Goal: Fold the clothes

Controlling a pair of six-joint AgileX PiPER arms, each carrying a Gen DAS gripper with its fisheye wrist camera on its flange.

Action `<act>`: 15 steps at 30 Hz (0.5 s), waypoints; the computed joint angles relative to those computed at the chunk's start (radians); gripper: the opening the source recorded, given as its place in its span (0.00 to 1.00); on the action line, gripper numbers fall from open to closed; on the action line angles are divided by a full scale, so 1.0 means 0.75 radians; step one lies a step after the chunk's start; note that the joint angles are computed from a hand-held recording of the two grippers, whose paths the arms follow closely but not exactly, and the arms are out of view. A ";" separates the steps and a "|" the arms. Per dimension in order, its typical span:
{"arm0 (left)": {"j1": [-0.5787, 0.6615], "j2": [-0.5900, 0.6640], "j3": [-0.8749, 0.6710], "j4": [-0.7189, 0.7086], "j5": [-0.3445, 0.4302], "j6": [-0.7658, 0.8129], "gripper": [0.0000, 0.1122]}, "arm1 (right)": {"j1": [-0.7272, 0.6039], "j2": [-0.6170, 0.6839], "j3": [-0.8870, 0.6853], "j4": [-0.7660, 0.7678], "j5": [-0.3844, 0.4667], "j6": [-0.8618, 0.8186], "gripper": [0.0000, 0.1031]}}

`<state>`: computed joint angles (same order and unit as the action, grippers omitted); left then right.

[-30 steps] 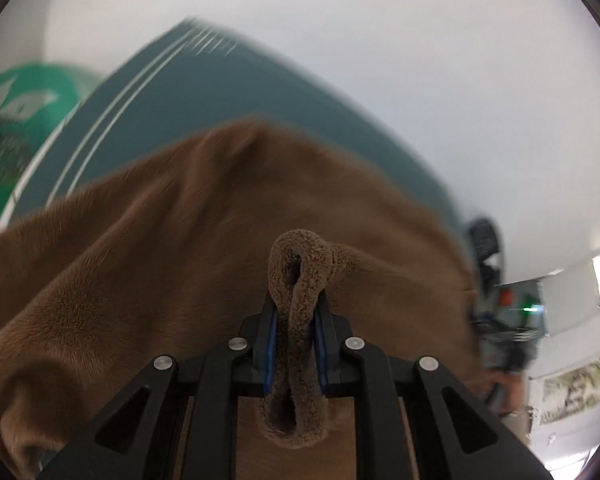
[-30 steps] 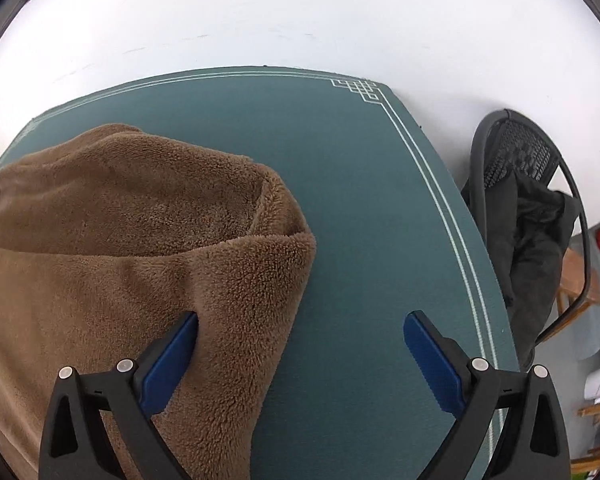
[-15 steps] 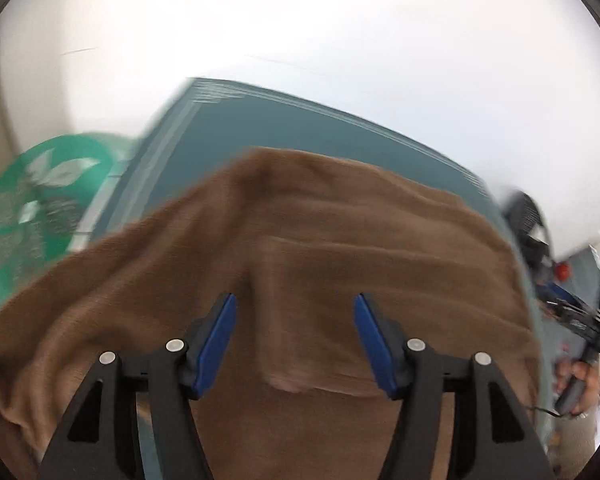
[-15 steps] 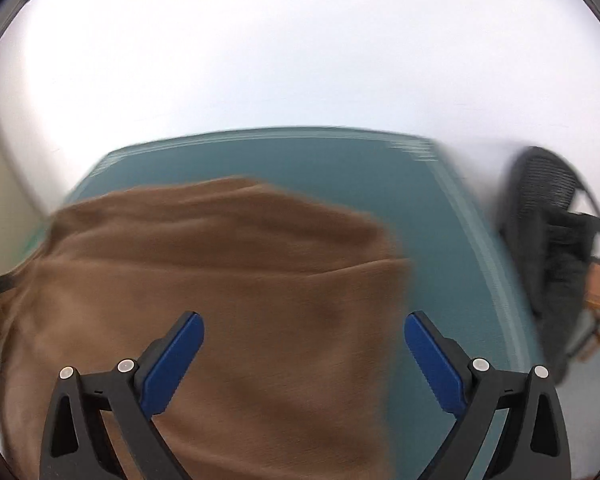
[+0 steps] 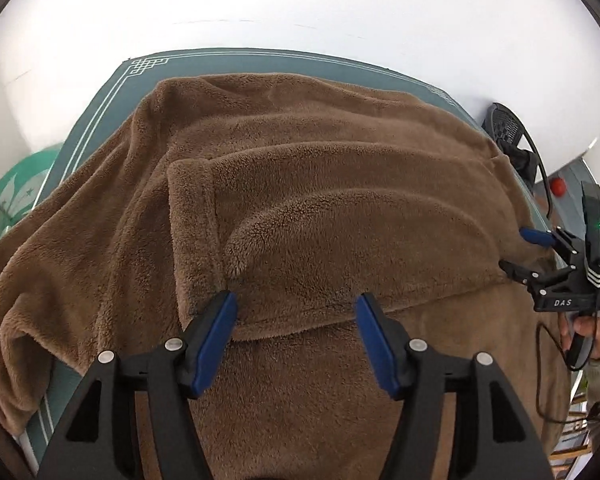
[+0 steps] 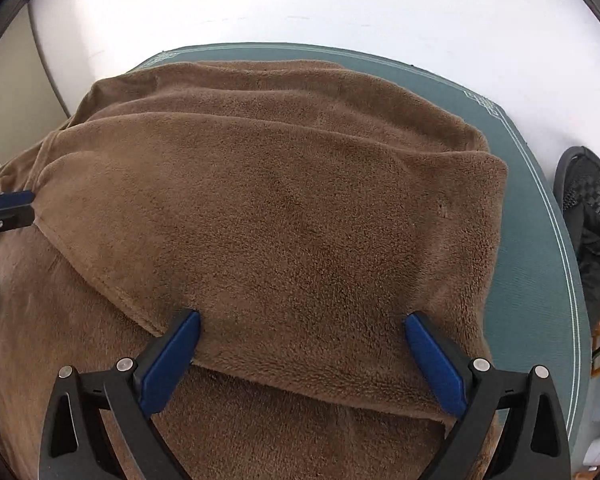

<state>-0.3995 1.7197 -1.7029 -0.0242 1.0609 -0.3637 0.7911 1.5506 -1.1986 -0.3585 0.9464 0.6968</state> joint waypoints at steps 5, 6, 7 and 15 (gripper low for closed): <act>-0.068 0.008 -0.122 0.067 -0.012 -0.071 0.63 | -0.004 -0.020 -0.117 0.029 -0.022 0.024 0.99; -0.066 0.035 -0.154 0.046 -0.008 -0.066 0.64 | 0.007 0.004 -0.152 0.018 -0.025 0.034 0.99; -0.063 0.062 -0.184 0.023 -0.004 -0.059 0.66 | 0.015 0.037 -0.180 0.011 -0.024 0.036 0.99; -0.047 0.181 -0.200 0.038 0.034 -0.046 0.65 | 0.114 0.162 -0.134 -0.102 -0.086 0.105 1.00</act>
